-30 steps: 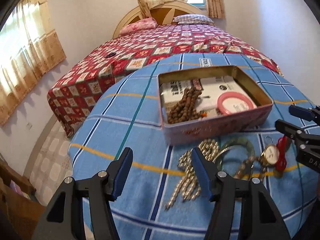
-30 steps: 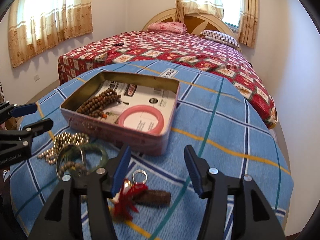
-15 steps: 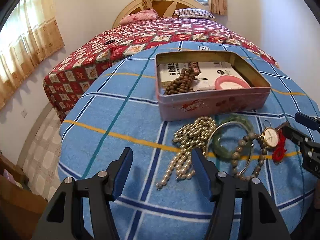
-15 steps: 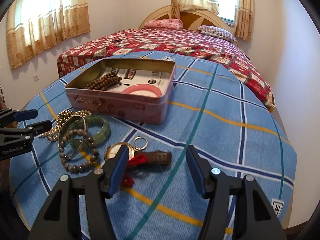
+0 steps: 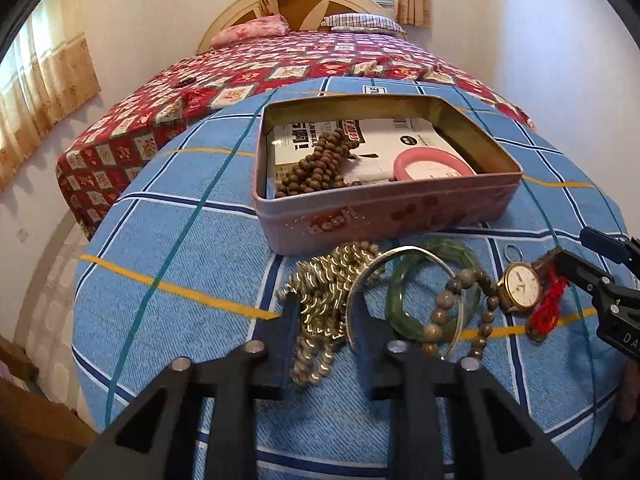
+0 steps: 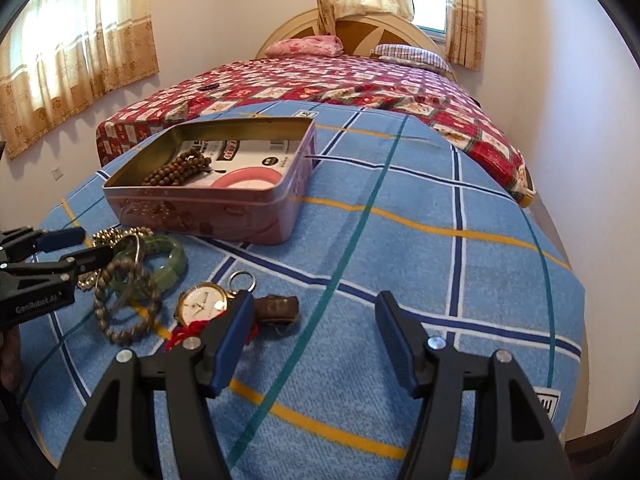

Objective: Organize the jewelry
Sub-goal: 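Grasp the dark chain necklace with the left tool while the right tool grasps the red knotted charm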

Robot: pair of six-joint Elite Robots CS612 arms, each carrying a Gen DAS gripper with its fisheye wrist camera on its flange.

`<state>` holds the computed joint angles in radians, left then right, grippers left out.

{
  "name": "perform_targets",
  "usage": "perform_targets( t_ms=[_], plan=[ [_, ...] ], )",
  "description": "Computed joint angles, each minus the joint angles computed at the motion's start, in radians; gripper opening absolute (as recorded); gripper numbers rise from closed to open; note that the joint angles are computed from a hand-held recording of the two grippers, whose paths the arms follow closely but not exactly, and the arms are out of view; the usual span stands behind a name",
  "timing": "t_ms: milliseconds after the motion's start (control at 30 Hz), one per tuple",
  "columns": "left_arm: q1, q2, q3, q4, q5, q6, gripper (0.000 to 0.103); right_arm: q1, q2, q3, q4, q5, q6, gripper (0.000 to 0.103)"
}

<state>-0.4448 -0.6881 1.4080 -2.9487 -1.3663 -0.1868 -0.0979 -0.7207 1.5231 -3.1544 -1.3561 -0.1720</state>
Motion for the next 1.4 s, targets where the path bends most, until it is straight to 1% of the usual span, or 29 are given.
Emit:
perform_targets(
  t_ms=[133,200,333,500,567,700,733,800,867,933,1067,1400],
  plan=[
    [0.003,-0.009,0.017,-0.016,-0.026,-0.006,0.005,-0.002,-0.004,0.009,-0.014,0.02,-0.007,0.065],
    [0.003,-0.016,0.03,-0.033,-0.019,-0.011,0.005,0.0,-0.008,0.016,-0.026,0.024,-0.01,0.065],
    [0.006,-0.038,0.063,-0.073,-0.014,-0.026,0.005,0.002,-0.021,0.037,-0.05,0.06,-0.032,0.065],
    [0.007,-0.059,0.089,-0.109,-0.002,-0.026,0.004,0.01,-0.023,0.04,-0.029,0.101,-0.083,0.065],
    [0.008,-0.063,0.095,-0.11,-0.001,-0.032,0.005,0.016,-0.02,0.036,-0.01,0.102,-0.112,0.065],
    [0.012,-0.068,0.102,-0.107,-0.001,-0.041,0.005,0.02,-0.013,0.025,0.026,0.089,-0.131,0.064],
    [0.012,-0.069,0.103,-0.108,0.001,-0.042,0.005,0.021,-0.012,0.024,0.031,0.085,-0.131,0.061],
    [0.012,-0.071,0.106,-0.115,-0.002,-0.041,0.004,0.018,-0.01,0.018,0.052,0.094,-0.128,0.05],
    [0.011,-0.076,0.111,-0.124,-0.004,-0.038,0.004,0.014,-0.011,0.015,0.074,0.111,-0.134,0.023],
    [0.012,-0.081,0.116,-0.13,-0.01,-0.038,0.004,0.012,-0.013,0.018,0.076,0.115,-0.136,0.012],
    [0.013,-0.091,0.124,-0.151,-0.002,-0.036,0.004,0.005,-0.02,0.027,0.054,0.134,-0.128,0.008],
    [0.02,-0.105,0.131,-0.175,0.007,-0.041,0.004,0.0,-0.033,0.033,0.005,0.135,-0.106,0.007]
  ],
)
